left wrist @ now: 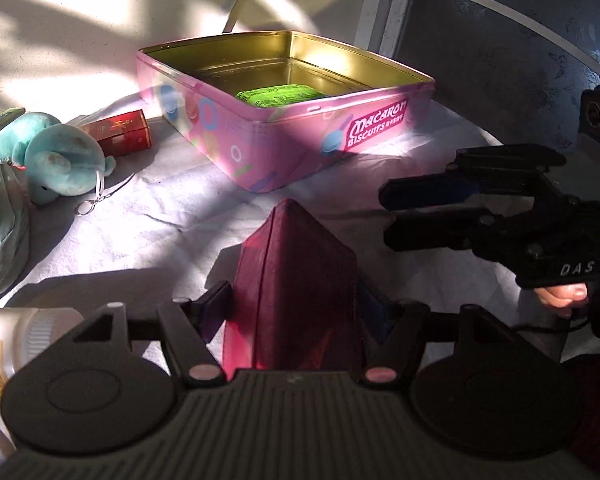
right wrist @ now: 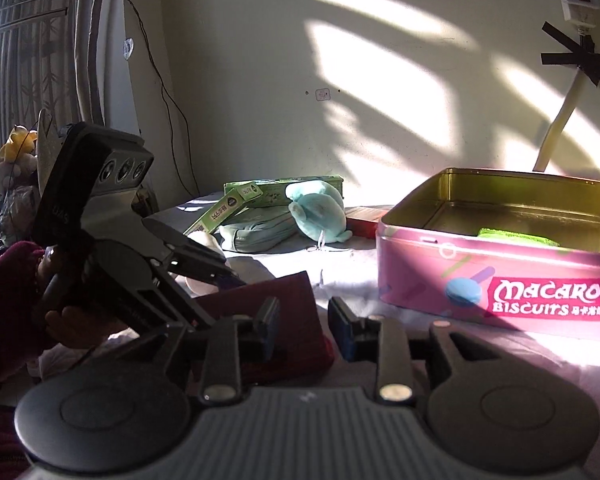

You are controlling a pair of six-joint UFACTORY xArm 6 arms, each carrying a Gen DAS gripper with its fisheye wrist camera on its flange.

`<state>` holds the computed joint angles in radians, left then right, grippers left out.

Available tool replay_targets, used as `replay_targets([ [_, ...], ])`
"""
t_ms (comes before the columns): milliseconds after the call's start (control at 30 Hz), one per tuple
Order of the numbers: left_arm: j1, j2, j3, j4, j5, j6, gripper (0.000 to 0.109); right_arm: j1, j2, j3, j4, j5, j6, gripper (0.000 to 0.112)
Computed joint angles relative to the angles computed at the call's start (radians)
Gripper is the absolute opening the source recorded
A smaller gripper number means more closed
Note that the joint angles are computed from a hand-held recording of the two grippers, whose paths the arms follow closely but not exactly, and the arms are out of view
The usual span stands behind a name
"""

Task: Organize objects
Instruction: 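Lift the red pouch with the left gripper and lower it into the pink tin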

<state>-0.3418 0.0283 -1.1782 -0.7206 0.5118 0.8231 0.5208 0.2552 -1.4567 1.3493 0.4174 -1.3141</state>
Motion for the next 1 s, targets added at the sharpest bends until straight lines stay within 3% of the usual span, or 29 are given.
replay_targets([
  [167, 0.024, -0.165, 0.154, -0.122, -0.085, -0.066, 0.07, -0.035, 0.046, -0.063, -0.008, 0.079, 0.094, 0.03],
  [367, 0.037, -0.304, 0.281, -0.243, -0.035, -0.168, 0.069, -0.039, 0.114, -0.14, -0.068, 0.153, 0.127, 0.03],
  [533, -0.003, -0.23, 0.261, -0.131, -0.067, -0.366, 0.069, -0.041, 0.186, -0.22, -0.138, 0.202, 0.2, 0.033],
  [667, -0.003, -0.184, 0.222, -0.148, -0.096, -0.396, 0.061, -0.066, 0.187, -0.225, -0.156, 0.298, 0.259, 0.029],
  [700, -0.001, -0.184, 0.217, -0.157, -0.092, -0.379, 0.049, -0.068, 0.172, -0.209, -0.163, 0.31, 0.248, 0.024],
  [767, 0.01, -0.192, 0.215, -0.159, -0.074, -0.365, 0.049, -0.076, 0.139, -0.168, -0.158, 0.348, 0.233, 0.022],
  [867, 0.016, -0.203, 0.23, -0.155, -0.073, -0.352, 0.049, -0.054, 0.082, -0.093, -0.145, 0.302, 0.142, 0.026],
  [1000, 0.006, -0.196, 0.225, -0.078, -0.094, -0.391, 0.045, -0.041, 0.107, -0.122, -0.149, 0.28, 0.174, 0.027],
])
